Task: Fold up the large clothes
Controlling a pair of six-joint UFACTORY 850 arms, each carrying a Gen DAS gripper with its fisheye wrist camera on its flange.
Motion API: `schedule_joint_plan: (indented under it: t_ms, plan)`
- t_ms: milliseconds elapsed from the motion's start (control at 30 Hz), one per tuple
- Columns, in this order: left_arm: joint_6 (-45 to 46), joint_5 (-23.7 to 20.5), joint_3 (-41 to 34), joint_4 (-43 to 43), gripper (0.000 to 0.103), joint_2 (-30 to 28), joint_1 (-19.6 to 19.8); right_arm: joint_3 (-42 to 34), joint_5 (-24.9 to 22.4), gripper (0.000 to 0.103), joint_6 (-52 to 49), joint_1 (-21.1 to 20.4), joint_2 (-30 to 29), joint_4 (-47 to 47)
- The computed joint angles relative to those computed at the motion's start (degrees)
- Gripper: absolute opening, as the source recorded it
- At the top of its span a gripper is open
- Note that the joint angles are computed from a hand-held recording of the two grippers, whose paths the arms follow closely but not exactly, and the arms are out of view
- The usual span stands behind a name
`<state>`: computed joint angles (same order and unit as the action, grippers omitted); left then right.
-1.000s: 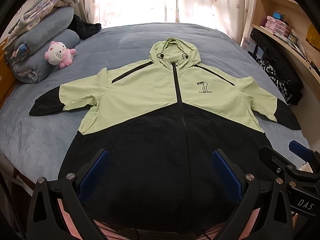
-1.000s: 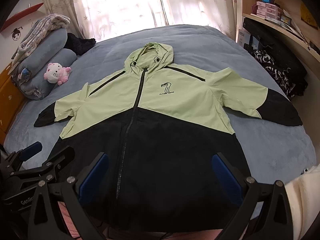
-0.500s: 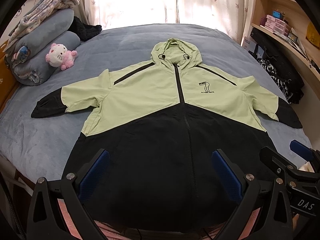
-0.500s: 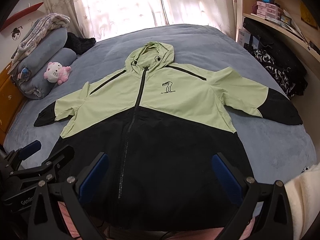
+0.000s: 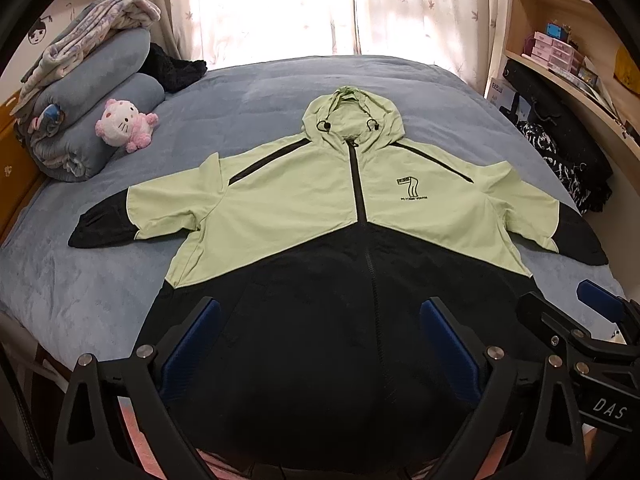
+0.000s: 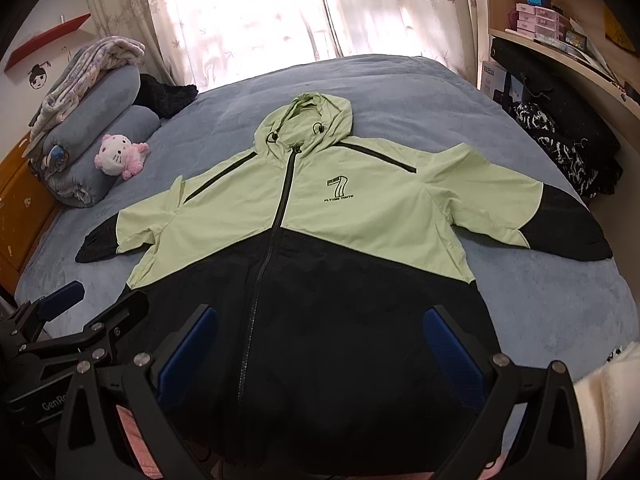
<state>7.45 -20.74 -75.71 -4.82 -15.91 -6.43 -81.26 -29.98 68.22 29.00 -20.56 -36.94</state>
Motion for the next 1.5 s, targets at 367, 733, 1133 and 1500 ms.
schedule_joint_plan:
  t_ms: [367, 733, 1133, 1500]
  plan:
    - [-2.81, 0.30, -3.54, 4.86, 0.098, -1.81, -2.30, 0.35, 2.30, 0.103, -1.11, -2.46, 0.69, -0.12]
    - [24.89, 2.65, -14.88, -22.12, 0.098, -7.01, -3.79, -5.31, -8.30, 0.103, 8.16, -4.52, -0.07, -16.87]
    - [34.17, 4.63, -35.03, -33.14, 0.099, -19.61, -9.39, -12.04, -21.40, 0.103, 18.35, -14.27, -1.57, -22.89]
    - [13.09, -7.39, -64.99, -14.64, 0.099, -44.33, -14.15, -3.68, -11.52, 0.103, 30.62, -27.70, -4.89, -6.73]
